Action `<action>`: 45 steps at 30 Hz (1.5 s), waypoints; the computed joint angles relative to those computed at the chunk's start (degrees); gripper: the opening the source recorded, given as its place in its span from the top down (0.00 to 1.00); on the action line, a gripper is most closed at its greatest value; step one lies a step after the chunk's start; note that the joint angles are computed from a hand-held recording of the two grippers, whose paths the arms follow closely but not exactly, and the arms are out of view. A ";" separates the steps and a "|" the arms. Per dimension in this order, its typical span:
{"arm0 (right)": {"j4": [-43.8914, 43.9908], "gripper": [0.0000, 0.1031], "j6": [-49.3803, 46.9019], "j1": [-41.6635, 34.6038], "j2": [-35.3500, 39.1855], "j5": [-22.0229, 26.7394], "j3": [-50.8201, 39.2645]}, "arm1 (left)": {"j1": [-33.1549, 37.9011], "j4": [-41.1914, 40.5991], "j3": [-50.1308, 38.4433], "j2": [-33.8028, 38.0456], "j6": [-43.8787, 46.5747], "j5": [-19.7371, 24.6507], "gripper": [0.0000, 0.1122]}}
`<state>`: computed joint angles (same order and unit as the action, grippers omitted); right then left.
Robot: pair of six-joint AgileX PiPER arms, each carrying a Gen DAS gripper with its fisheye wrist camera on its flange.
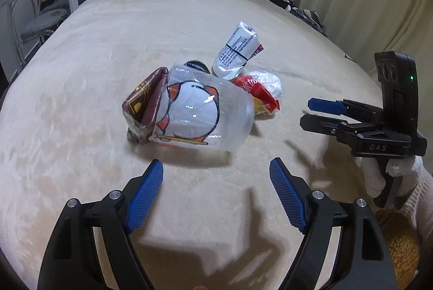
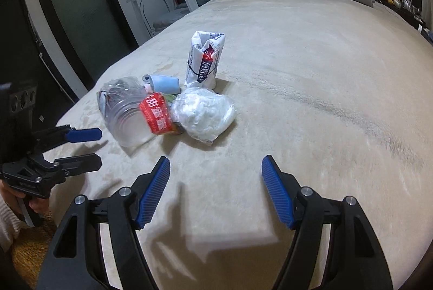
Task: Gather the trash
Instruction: 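Grasp the clear cartoon cup with the left tool while the right tool grasps a white plastic bag, then carry the clear cup and white bag down over the black bin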
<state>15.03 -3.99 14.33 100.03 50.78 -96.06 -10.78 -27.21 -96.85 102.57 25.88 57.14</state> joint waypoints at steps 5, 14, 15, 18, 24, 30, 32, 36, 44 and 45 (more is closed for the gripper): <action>1.52 0.28 -4.34 0.28 5.24 2.12 -6.45 | 0.05 1.96 -4.62 3.60 -0.27 1.18 0.29; 0.61 0.25 -5.80 0.89 13.06 4.80 -17.47 | -0.28 3.03 -7.94 6.53 3.94 -0.48 0.21; 0.69 0.25 -6.27 1.00 13.54 5.07 -18.25 | -0.54 2.99 -8.11 6.73 4.53 -0.66 0.21; 0.90 0.25 -6.98 1.49 14.99 6.11 -20.35 | -0.62 1.93 -8.68 7.10 4.75 -1.05 0.21; -1.08 0.49 -6.80 2.38 13.57 4.65 -19.01 | 0.20 0.34 -9.00 7.06 5.07 0.21 0.34; -0.13 0.50 -3.82 1.50 7.47 0.95 -12.41 | 2.16 -3.13 -5.35 3.31 5.74 -1.30 0.35; 1.14 0.50 -3.05 1.24 4.77 -0.13 -9.54 | 2.66 -4.25 -3.56 1.56 5.81 -1.94 0.35; 1.01 0.50 -0.35 1.82 -1.36 -2.76 -3.12 | 3.74 -6.46 0.25 -2.17 5.92 -3.34 0.35; -1.83 0.50 7.15 3.33 -15.24 -7.26 12.45 | 4.59 -12.92 12.03 -12.57 9.85 -5.84 0.35; -3.00 0.50 8.72 4.31 -16.95 -7.67 14.17 | 4.36 -13.20 13.74 -13.99 10.22 -6.50 0.35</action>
